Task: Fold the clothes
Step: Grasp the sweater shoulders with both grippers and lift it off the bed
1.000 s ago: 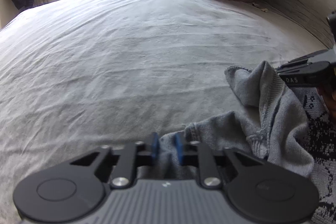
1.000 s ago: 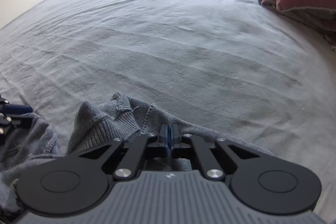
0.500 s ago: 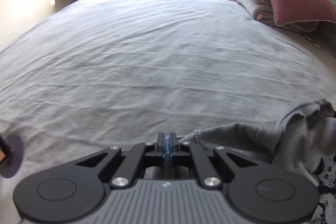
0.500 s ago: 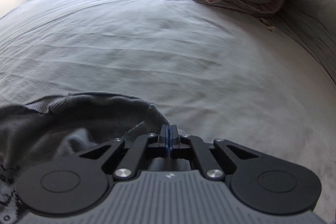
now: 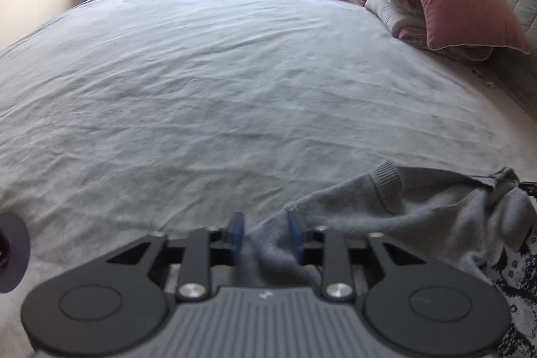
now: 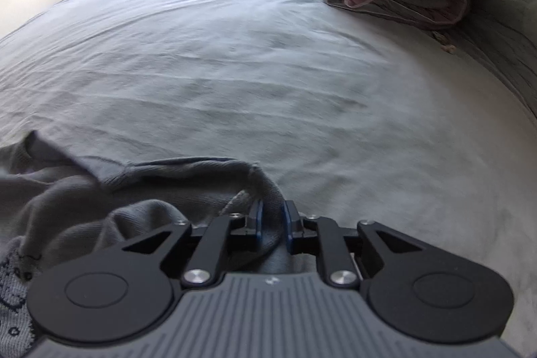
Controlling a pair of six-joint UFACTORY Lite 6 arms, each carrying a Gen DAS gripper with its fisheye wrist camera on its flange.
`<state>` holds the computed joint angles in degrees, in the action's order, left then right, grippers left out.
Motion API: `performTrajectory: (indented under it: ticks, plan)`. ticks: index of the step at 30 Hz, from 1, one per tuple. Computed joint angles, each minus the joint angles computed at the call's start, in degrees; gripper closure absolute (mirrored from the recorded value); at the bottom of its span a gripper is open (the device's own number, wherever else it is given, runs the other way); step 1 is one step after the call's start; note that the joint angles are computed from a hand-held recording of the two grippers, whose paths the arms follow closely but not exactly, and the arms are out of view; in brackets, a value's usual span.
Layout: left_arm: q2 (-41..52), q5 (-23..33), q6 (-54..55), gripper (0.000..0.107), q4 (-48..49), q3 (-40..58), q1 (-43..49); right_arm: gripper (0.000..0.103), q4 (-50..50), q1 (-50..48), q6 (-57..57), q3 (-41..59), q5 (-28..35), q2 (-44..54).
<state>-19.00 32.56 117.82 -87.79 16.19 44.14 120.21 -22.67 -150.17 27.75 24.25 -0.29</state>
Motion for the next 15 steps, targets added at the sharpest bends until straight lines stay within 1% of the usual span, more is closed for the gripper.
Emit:
performTrajectory:
  ticks: [2, 5, 8, 11, 15]
  plan:
    - [2.3, -1.7, 1.5, 0.069, -2.4, 1.2, -2.9, 0.064, 1.2, 1.5, -1.8, 0.4, 0.4, 0.4]
    - [6.8, -4.9, 0.2, 0.068, -3.4, 5.0, -8.0, 0.064, -0.9, 4.1, -1.4, 2.0, 0.7, 1.1]
    - [11.0, -4.7, -1.9, 0.068, -1.7, 9.0, -11.1, 0.064, -2.9, 7.6, -2.6, 4.6, -0.1, 2.8]
    - [14.7, -5.7, -2.2, 0.068, 0.2, 12.1, -14.0, 0.063, -2.0, 10.6, -5.7, 8.2, -2.2, 6.6]
    - [17.9, -5.8, -0.8, 0.068, 1.7, 13.6, -15.4, 0.063, -1.6, 12.6, -6.7, 13.5, -4.7, 12.3]
